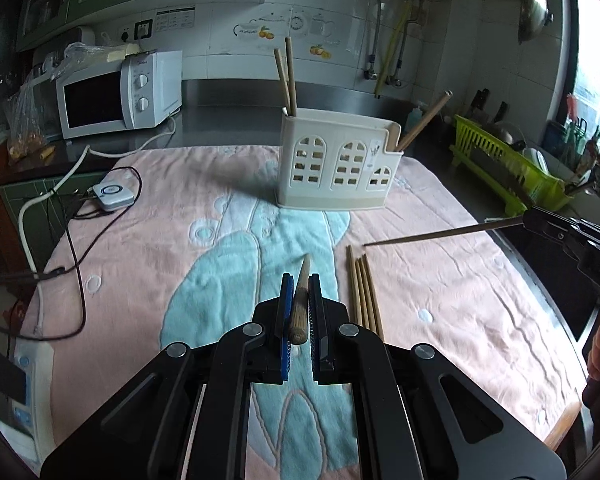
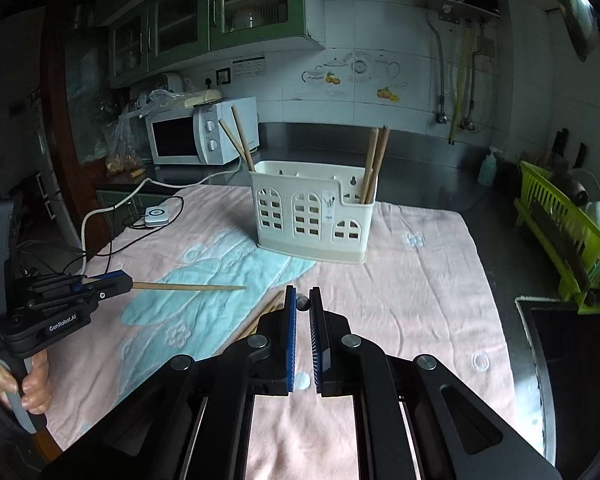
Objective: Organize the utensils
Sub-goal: 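Lift both chopsticks and lower them into the white holder with both tools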
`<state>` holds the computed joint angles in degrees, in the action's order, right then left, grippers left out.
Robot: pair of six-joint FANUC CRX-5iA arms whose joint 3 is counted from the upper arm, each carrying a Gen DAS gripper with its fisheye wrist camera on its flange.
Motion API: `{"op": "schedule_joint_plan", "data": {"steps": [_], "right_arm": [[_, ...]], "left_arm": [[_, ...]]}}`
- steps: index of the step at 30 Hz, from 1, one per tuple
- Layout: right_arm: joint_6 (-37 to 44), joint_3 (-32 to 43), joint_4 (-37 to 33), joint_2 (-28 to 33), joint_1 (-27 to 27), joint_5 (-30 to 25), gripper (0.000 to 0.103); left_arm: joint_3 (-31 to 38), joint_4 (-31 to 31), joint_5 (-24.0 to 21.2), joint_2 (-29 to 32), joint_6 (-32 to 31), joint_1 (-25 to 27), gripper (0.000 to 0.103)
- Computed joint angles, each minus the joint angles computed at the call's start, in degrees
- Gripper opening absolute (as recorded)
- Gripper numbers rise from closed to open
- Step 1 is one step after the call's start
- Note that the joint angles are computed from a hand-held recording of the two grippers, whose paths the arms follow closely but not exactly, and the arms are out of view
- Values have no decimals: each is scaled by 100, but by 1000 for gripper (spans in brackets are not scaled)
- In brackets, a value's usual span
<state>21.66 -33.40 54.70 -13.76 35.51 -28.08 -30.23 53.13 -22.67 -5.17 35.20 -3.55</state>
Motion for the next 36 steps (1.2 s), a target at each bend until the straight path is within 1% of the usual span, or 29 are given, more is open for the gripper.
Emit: {"op": "schedule_joint_plan", "data": {"steps": [3, 4, 8, 13, 20, 22, 26, 29, 36], "right_arm": [[600, 351, -461, 118, -42, -46, 7], [923, 536, -755, 167, -56, -75, 7], [1747, 1045, -1312, 321, -62, -272, 7], [2404, 1555, -1611, 476, -94, -521, 7], [3350, 2362, -2296, 713, -204, -873, 7], [3560, 2551, -2496, 765, -247, -940, 7], [3725, 2885, -2553, 918, -327, -1013, 7], [3957, 3213, -2799, 1052, -420, -1064, 7], [3940, 3716, -2630, 1323, -592, -910, 7]], "left_arm": [[263, -305, 46, 86, 156, -18, 6], [361, -388, 19, 122, 216, -15, 6], [661, -533, -38, 224, 340, -20, 6], [1042, -677, -131, 365, 514, -20, 6], [1403, -643, -134, 500, 492, -118, 5], [1500, -566, -134, 541, 456, -147, 5], [1745, -381, -134, 660, 372, -209, 5], [1971, -237, -114, 758, 314, -269, 5], [2406, 408, 218, 955, -172, -505, 5]]}}
